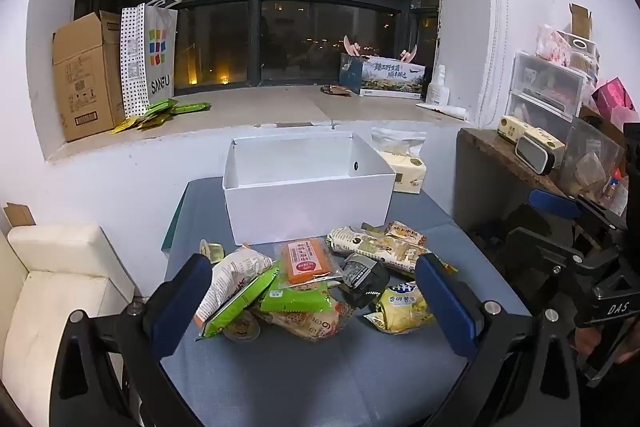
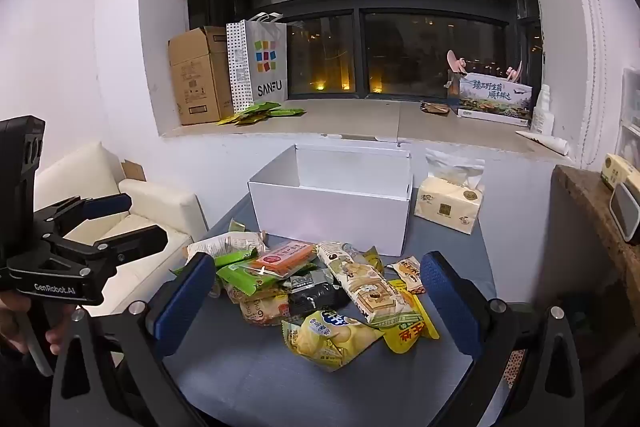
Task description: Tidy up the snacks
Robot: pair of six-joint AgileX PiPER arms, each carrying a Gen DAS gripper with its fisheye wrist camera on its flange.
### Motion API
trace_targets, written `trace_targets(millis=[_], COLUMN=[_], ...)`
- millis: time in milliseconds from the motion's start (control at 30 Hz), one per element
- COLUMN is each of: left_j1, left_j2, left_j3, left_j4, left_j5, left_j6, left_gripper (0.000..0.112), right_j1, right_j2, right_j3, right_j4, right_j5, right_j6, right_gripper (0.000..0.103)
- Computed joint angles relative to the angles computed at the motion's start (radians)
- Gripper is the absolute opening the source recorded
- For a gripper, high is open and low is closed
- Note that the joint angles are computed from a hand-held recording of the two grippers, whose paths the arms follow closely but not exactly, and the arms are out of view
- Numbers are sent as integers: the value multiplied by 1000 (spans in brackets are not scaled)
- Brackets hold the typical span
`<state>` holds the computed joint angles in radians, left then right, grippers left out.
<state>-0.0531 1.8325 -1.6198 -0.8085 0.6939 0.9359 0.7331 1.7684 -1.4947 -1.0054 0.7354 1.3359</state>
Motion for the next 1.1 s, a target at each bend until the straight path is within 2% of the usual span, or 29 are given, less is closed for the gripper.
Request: trace_targets(millis=[100, 400, 1100], left_j1=[0, -2, -2], left_j2=[-27, -9, -15], left_j3=[58, 6, 35], left_j4=[-52, -4, -23], left_j5=[-31, 5, -10], left_j6=[68, 15, 44], left_gripper=[103, 103, 103], right_j1=[1, -7, 5], right_j2=[-1, 1, 1], right_j3=[-7, 4, -11], right_j4=[8, -11, 24], right_j5=[1, -11, 6], right_j6=[-7, 17, -18], right_gripper=[103, 103, 103])
